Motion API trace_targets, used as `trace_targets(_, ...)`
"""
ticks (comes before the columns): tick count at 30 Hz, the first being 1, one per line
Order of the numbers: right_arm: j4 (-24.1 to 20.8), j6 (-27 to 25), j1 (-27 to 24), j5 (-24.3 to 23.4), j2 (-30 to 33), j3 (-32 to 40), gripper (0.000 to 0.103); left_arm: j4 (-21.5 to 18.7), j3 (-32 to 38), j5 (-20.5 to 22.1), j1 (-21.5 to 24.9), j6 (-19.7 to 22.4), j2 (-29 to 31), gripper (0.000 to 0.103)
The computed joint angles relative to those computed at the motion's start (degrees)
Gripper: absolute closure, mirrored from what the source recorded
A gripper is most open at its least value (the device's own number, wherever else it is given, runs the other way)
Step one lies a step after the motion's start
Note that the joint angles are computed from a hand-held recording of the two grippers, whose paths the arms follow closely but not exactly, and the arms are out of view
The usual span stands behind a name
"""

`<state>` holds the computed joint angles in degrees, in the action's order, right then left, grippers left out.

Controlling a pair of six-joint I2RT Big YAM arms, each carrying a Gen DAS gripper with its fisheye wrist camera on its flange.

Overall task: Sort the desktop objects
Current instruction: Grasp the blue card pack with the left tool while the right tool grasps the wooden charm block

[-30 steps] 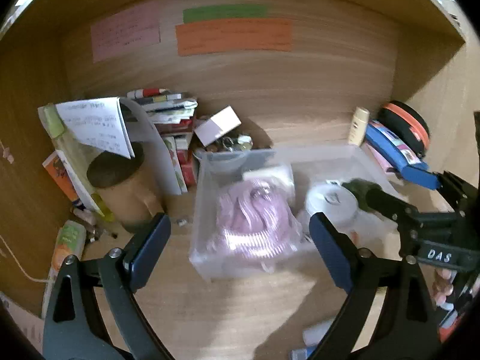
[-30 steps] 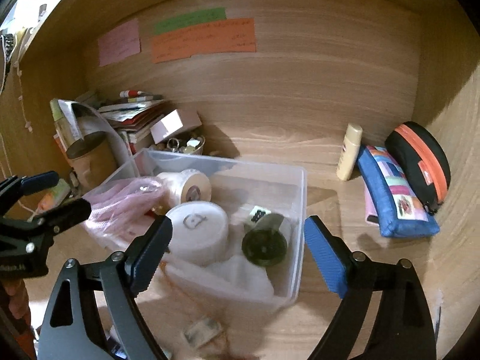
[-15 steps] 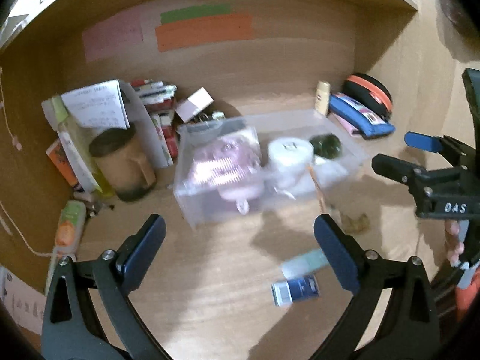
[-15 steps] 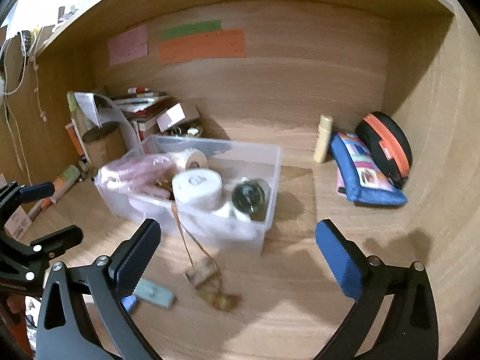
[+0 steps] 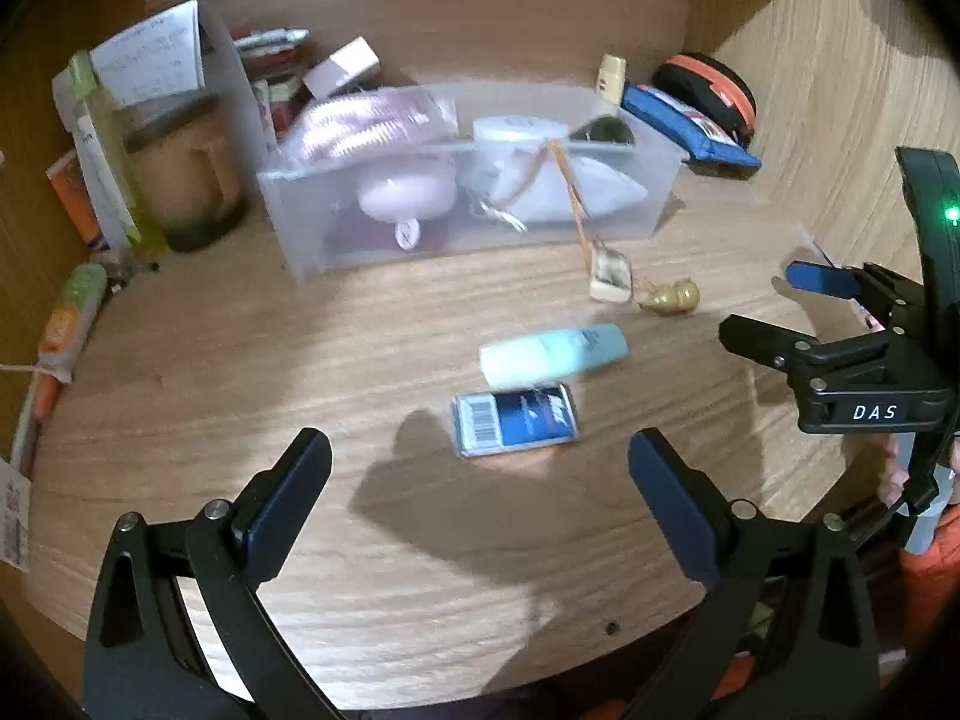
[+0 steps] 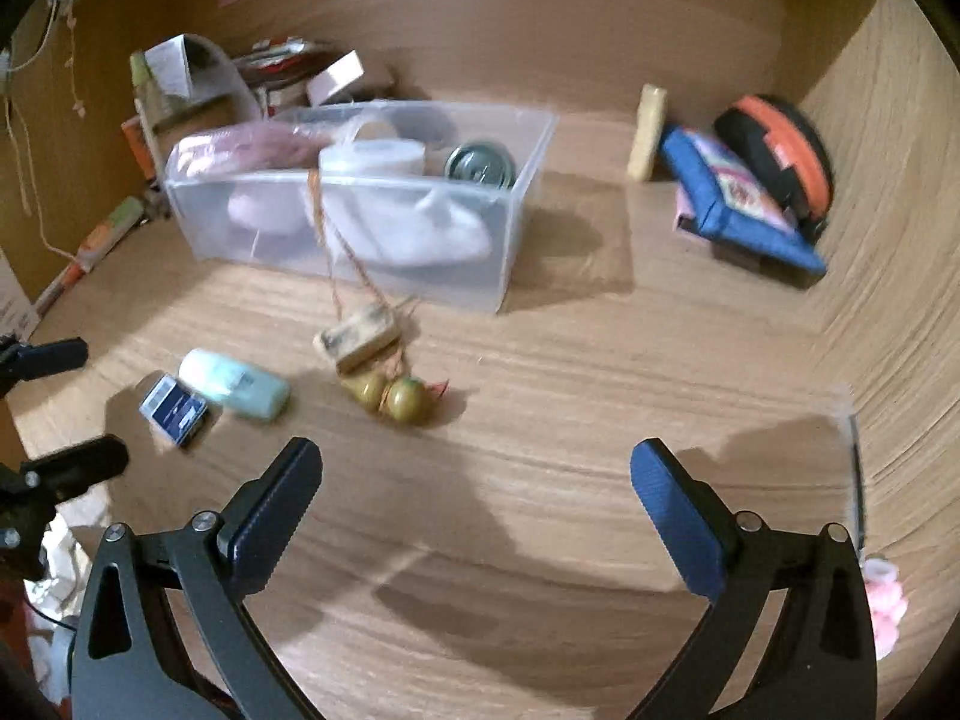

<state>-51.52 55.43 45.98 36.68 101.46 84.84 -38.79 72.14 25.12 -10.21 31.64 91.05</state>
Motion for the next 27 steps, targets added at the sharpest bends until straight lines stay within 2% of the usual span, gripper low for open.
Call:
trace_targets(5, 4.2, -2.0, -0.8, -2.7, 0.0, -0.7, 0.002, 3.2, -2.3, -2.8, -1.4, -1.4, -0.7, 0.002)
trace_targets(10, 5.3, -7.9, -1.7, -3.0, 1.7, 2.6, 0.003, 3.2, -1.5, -2.9, -1.6, -3.1, 0.5, 0.002)
trace_targets(12, 5.7, -11.0, -2.2, -3.6, 2.6, 4.1, 0.007, 3.3, -1.1, -3.3, -1.7, -4.0, 1.1, 0.003)
trace_targets(14, 6.6, -14.6, -3.0, -6.2, 3.3, 5.2, 0.019, 1.9, -0.2, -3.0, -1.6, -4.3, 1.9, 0.005)
trace_targets(16, 6.3, -15.5, -3.9, -8.4, 4.2, 6.4, 0.022, 0.7, 0.6, -2.8, -1.7, -5.0, 2.6, 0.018)
trace_targets(17, 6.4, -16.1, -4.4, -10.1, 4.7, 6.8, 0.025, 2.2, -0.1, -3.7, -1.9, -5.5, 2.3, 0.018)
trace_targets(21, 6.5, -17.2, -5.6, -13.5, 5.9, 7.9, 0.037, 5.0, -1.8, -5.0, -2.1, -6.4, 1.4, 0.034)
trace_targets(23, 5.8, -17.6, -5.9, -14.3, 6.8, 8.8, 0.048, 6.4, -2.5, -5.4, -2.1, -6.6, 0.9, 0.045)
trace_targets(24, 5.5, -18.0, -6.0, -15.1, 7.1, 9.1, 0.050, 6.6, -2.6, -5.3, -2.0, -6.7, 0.8, 0.052)
trace_targets(25, 5.2, -18.4, -6.1, -15.8, 7.5, 9.5, 0.052, 6.8, -2.5, -5.5, -2.0, -6.9, 0.9, 0.056)
trace_targets(27, 4.8, -19.3, -6.0, -14.8, 8.1, 10.3, 0.056, 6.4, -2.0, -5.1, -1.8, -7.0, 1.2, 0.056)
